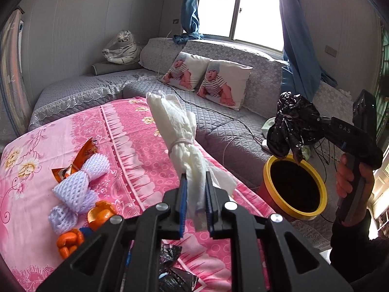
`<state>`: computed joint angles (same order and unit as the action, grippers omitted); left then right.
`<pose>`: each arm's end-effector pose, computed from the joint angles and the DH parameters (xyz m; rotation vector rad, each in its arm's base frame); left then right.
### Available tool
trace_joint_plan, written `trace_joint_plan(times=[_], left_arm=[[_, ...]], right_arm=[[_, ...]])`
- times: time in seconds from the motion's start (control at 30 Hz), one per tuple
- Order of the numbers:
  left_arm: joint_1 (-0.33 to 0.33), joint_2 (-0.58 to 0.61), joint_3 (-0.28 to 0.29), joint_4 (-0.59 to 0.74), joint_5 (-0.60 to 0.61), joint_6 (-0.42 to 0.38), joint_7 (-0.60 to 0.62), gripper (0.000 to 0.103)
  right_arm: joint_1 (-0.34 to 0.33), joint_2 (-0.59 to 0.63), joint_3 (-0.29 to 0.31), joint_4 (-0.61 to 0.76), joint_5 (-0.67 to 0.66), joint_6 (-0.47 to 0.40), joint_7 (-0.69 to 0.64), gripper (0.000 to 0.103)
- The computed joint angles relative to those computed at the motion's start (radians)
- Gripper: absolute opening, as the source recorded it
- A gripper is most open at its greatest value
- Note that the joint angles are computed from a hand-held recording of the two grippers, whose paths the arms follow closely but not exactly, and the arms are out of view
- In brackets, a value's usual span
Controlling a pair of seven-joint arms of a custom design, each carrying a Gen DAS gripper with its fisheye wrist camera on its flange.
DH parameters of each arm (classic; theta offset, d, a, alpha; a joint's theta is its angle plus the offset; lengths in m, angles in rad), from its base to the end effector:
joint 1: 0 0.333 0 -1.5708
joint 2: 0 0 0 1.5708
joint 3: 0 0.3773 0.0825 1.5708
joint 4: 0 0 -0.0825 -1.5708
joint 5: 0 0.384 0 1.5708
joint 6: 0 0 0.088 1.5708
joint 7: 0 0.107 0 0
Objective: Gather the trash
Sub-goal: 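Carry the white tissue and black bag with both tools to the yellow bin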
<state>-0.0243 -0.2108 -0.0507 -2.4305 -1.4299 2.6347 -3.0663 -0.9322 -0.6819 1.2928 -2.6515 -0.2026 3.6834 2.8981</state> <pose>0.4687 -0.0114 0.4735 -1.2522 2.2190 -1.2165 0.3810 0.2582 0.4736 -1.1275 1.5813 -0.6094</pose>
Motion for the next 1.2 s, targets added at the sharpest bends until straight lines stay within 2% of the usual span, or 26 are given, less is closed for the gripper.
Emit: trace_joint_plan(times=[0.23,0.6,0.73,1.2], left_arm=[[-0.056,0.024,-0.044,0.025,0.014,-0.022,-0.001,0.012],[-0.147,0.102,-0.112,0.077,0.04,-0.054,-0.011,0.012],[-0.174,0.135,-0.133,0.095,0.053,-0.06,-0.02,0.012],[-0.244,0.254,-0.203,0.157,0.108,-0.046,-0.058,0.012]], right_arm=[[0.087,-0.092,-0.112,-0.116,0.056,-0.052,0.014,0.006],[0.17,-0.266,-0.225,-0.252,0.046,-0.221,0.108,0.006],[0.189,-0.32,-0.25,-0.288,0.011,-0.289,0.156,0.006],[0.16,-0.314,-0.254,-0.339,-0.12,-0.349,0.315,0.006]])
